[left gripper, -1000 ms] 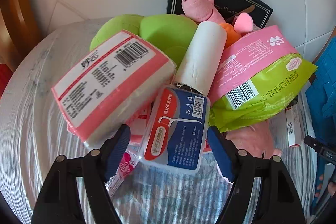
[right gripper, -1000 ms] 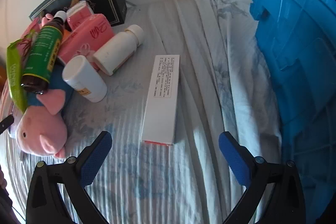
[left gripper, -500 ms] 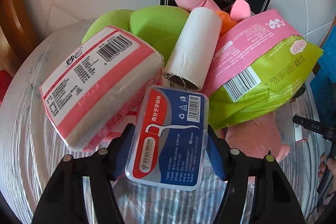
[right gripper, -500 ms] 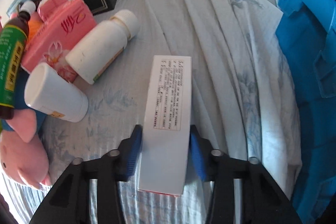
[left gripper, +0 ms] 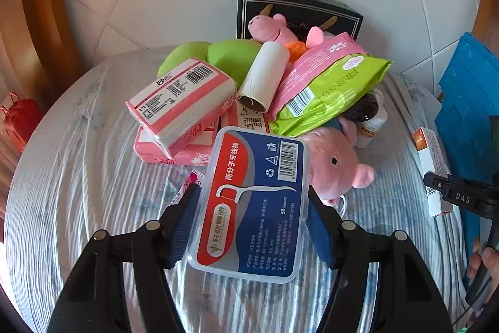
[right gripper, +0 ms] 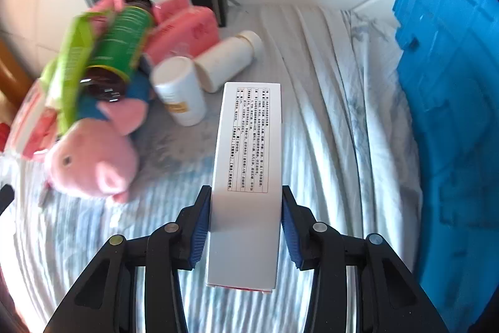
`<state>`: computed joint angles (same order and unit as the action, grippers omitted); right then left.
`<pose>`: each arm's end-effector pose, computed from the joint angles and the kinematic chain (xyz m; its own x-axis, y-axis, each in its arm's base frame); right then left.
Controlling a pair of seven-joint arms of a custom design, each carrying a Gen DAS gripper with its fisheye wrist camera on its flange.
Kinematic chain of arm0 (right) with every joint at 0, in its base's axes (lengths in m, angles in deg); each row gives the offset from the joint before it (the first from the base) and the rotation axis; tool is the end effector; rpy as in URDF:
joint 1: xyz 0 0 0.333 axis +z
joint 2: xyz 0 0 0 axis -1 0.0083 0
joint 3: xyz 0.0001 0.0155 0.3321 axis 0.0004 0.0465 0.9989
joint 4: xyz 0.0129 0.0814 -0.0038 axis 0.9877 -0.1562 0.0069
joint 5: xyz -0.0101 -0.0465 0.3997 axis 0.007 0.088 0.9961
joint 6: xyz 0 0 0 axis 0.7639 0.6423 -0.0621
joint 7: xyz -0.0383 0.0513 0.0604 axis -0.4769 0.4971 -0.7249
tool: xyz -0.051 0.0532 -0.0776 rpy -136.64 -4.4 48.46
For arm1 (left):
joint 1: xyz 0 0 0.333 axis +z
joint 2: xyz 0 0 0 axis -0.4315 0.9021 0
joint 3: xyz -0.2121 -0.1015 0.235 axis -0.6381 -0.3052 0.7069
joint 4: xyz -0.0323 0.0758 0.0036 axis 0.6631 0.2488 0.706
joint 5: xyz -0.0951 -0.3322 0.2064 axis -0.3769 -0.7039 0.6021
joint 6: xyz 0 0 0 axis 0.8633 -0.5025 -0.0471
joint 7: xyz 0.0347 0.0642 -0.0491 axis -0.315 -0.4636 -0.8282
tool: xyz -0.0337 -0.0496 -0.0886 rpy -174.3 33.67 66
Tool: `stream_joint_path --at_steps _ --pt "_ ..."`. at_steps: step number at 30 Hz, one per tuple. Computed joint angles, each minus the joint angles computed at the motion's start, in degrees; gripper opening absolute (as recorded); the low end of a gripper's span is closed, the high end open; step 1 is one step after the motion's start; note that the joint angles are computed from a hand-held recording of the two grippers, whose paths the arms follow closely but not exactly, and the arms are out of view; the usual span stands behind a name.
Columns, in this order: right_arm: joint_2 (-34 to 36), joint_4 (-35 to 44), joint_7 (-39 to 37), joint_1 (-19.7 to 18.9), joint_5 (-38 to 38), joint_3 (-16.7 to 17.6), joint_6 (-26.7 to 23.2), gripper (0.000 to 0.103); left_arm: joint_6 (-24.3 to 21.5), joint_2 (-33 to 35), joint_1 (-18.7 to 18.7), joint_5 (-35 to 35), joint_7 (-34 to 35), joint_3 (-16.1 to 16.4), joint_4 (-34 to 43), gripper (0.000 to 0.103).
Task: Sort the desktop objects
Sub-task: 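Grasp the blue floss box with left tool while right tool grasps white medicine box, then carry the floss box and medicine box into the blue crate and release both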
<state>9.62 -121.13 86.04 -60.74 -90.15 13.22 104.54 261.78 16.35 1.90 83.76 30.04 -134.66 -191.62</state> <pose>0.4866 0.3414 0.3322 -0.1281 -0.9917 -0.0080 -0.8785 0.1172 -0.4631 0.3662 -0.1456 0.3488 0.3606 -0.9289 0.0840 -0.7144 -0.3329 -0.6155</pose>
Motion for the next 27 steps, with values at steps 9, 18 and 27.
stream_joint_path --at_steps 9,18,27 --pt "-16.5 -8.4 10.4 2.4 -12.4 5.9 -7.1 0.042 -9.9 -15.1 -20.0 -4.4 -0.4 9.0 -4.1 0.064" --pt "-34.2 -15.8 16.4 1.5 -17.8 14.3 -12.9 0.042 -16.7 -23.4 -26.3 -2.4 -3.3 6.5 0.1 0.064" --pt "-49.5 -21.2 14.5 0.2 -15.9 19.4 -19.9 0.042 -16.0 -22.2 -23.0 2.0 -5.0 0.6 9.4 0.064"
